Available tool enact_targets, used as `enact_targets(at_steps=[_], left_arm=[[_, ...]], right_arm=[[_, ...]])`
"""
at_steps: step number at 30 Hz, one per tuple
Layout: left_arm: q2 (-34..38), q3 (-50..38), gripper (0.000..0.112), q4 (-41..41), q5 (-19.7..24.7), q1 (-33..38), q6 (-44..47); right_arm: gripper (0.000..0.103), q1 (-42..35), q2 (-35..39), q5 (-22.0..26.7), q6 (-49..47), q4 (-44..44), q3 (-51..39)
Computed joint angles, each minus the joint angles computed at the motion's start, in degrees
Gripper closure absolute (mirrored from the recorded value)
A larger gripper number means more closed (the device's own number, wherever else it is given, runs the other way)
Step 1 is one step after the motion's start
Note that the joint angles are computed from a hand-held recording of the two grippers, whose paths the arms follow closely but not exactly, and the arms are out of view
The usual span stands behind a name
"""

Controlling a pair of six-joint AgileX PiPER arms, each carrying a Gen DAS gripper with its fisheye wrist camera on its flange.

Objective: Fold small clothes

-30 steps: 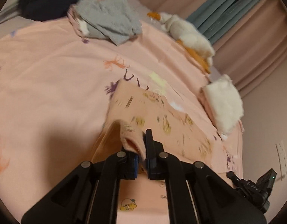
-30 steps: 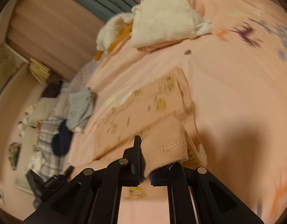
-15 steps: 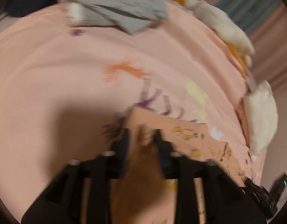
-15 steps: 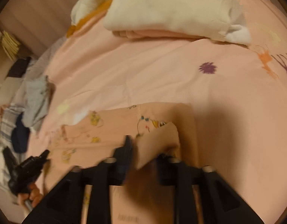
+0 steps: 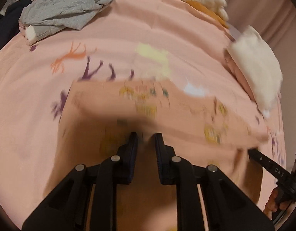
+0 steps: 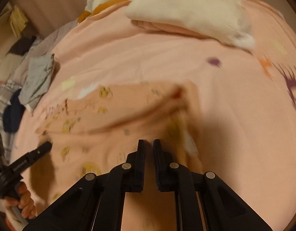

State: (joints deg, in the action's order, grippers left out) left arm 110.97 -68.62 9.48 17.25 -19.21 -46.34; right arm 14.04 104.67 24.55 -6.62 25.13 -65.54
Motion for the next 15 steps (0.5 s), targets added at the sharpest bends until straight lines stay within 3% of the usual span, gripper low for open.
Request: enact_targets(at_steps=[2,5,6,9,10,12,13,14,15], left_arm=[[2.48,-3.61,0.095,-6.51,-0.89,3.14,5.01],[4.22,-8.17,0.095,-7.09,3.79,6.06,2.02],[3.19,-6.61,0.095,-10.43,2.27,7.09,4.43],[-2.97,0.92,0.084,-23.64,1.33,9.1,18.07],[-5.51,3.62,0.065,-25.23,2.6,9.07,19.46],[-12.59,12.54,0.046,-29.9,1.51,8.74,24.29],[-16.31,17.13,0.045,-30.5,-0.16,7.96,24.63],[-20.9,21.91,0.045,-28.81,-0.65,7.19,22.68],[-23.93,24.88,0.041,-25.12,-0.68,6.14,18.43]], right_arm=[[0.09,0.34,5.06,1.55,2.79,-2.87,-8.08],[0.09,-0.82,12.04,6.64,7.17,-5.43,-19.89],[0.09,-1.7,12.59,7.43,5.96,-2.98,-20.73],[0.088,-5.67,8.6,6.39,-7.3,13.21,-13.08],[0.085,-7.32,5.07,5.87,-12.88,18.94,-7.35],[0.063,-11.92,-2.93,8.96,-24.31,30.01,4.11],[0.038,-14.82,-7.27,10.59,-30.0,33.28,9.83],[0.02,-17.38,-11.71,11.36,-33.83,35.47,15.56],[0.017,-21.28,-16.22,13.44,-35.44,35.89,21.29]])
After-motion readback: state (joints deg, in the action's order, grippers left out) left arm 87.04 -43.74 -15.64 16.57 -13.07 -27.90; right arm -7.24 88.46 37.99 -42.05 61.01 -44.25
